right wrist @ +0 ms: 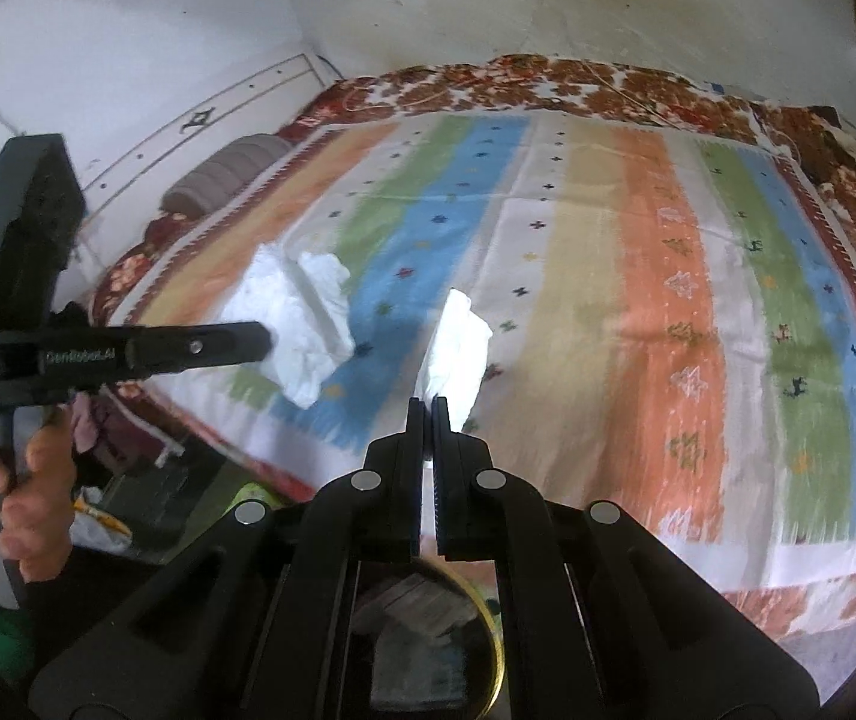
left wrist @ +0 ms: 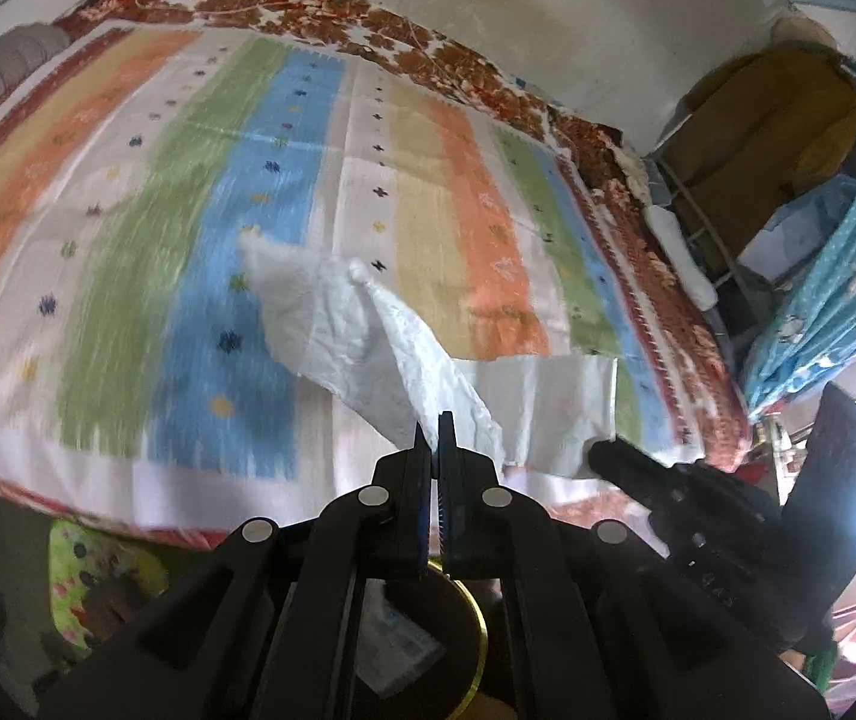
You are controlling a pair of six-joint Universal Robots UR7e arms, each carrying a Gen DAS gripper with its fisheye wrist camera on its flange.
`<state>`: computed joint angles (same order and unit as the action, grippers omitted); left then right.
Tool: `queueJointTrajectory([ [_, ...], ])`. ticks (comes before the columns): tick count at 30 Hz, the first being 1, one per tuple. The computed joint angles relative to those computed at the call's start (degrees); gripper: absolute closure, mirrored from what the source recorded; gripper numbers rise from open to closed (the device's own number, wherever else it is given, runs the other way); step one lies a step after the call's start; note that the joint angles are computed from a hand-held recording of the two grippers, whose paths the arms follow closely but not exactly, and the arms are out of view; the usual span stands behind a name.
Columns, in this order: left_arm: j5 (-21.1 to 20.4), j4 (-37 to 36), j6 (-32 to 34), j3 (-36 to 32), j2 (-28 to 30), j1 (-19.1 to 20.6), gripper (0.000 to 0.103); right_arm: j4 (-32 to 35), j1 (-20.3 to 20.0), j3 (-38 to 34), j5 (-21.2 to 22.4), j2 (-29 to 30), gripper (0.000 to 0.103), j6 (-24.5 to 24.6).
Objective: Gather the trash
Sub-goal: 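Lift both tissues and carry both tools over the bin, then open both tools to drop the tissues into the bin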
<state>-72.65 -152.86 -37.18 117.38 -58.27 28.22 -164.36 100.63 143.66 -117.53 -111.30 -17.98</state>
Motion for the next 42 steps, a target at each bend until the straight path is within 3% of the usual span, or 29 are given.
queueJointTrajectory([
  [8,-1.48,-4.19,-3.07,7.24,-4.64,-3.34,0.102,4.91,5.20,5.72,-1.90,-8.43,0.101,3.44],
  [18,-3.18,-5.52,-7.15,13.12,-7.31,-6.93,0.102,12.11,7.39,10.27,-2.34,-16.53,0.101,7.38],
  [23,-7.92,-7.61,-10.83,15.86,-7.35,-6.60,0.102,15.18,8.03,11.94,-2.44,-18.73,0.101,9.20],
  [29,-9.64,-5.44,-15.15,17.17,-6.09,-6.51,0.102,17.94,6.64,13.66,-2.23,-19.06,0.101,11.93],
  [33,-9.24,-3.48,-17.63,17.00,-4.74,-6.10,0.100,20.47,2.21,14.65,0.20,-20.73,0.096,12.78],
  [35,-8.61,-2.11,-19.07,16.76,-4.05,-5.49,0.083,21.47,-0.36,14.91,1.56,-21.21,0.087,13.19],
  [37,-7.55,-0.83,-20.12,16.39,-3.80,-5.19,0.074,22.04,-2.37,15.20,2.43,-21.69,0.086,13.27],
  [42,-6.46,-0.95,-19.48,16.80,-5.25,-5.75,0.073,22.21,-2.18,15.40,2.02,-23.04,0.078,13.28],
])
